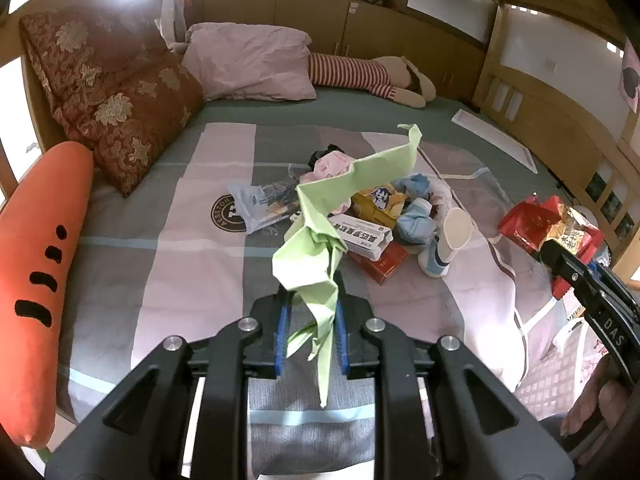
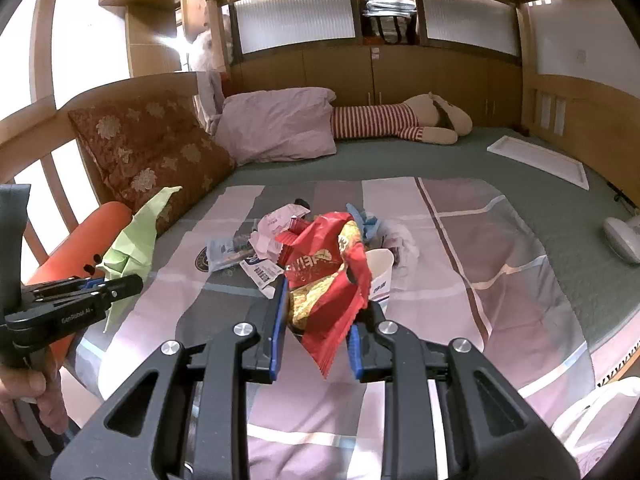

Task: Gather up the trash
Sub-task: 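Lift the green paper and red chip bag above the bed, then carry both items over the white bin and open both tools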

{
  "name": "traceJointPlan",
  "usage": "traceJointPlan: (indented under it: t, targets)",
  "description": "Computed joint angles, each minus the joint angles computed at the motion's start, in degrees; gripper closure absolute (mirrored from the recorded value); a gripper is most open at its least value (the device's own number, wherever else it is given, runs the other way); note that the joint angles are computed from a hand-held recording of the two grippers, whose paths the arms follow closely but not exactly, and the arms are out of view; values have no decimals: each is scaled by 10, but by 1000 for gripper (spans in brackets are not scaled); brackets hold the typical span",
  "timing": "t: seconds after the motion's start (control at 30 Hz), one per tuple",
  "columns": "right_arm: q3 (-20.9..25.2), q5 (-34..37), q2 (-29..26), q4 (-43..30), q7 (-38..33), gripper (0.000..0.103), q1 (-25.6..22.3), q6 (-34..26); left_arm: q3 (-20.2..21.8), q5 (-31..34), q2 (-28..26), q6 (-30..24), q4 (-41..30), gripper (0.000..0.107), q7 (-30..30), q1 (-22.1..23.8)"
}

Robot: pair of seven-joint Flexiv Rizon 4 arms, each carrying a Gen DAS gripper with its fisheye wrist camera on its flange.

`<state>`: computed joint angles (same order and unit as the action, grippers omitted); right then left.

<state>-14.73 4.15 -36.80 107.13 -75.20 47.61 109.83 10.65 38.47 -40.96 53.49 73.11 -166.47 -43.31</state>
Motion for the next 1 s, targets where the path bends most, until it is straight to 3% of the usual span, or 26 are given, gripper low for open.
traceJointPlan:
  t: [0.57, 0.7, 0.87, 0.97, 1.0]
  targets:
    - [4, -3, 0, 0, 3, 77, -4, -1, -3, 0, -2, -5, -3, 87, 4, 1]
    - [17, 6, 1, 5, 4, 77, -15, 27, 0, 4, -3, 9, -2, 87, 0, 0]
    - [27, 65, 57, 74, -26, 77, -17, 86, -7, 9, -15, 38, -24, 87, 33, -4]
    - [-9, 136, 117, 144, -81, 77, 17, 102, -27, -10, -32, 60, -58, 87, 86, -5]
    - [-44, 178, 146, 176, -114, 77, 49, 105, -40, -24, -42, 72, -75, 87, 113, -3]
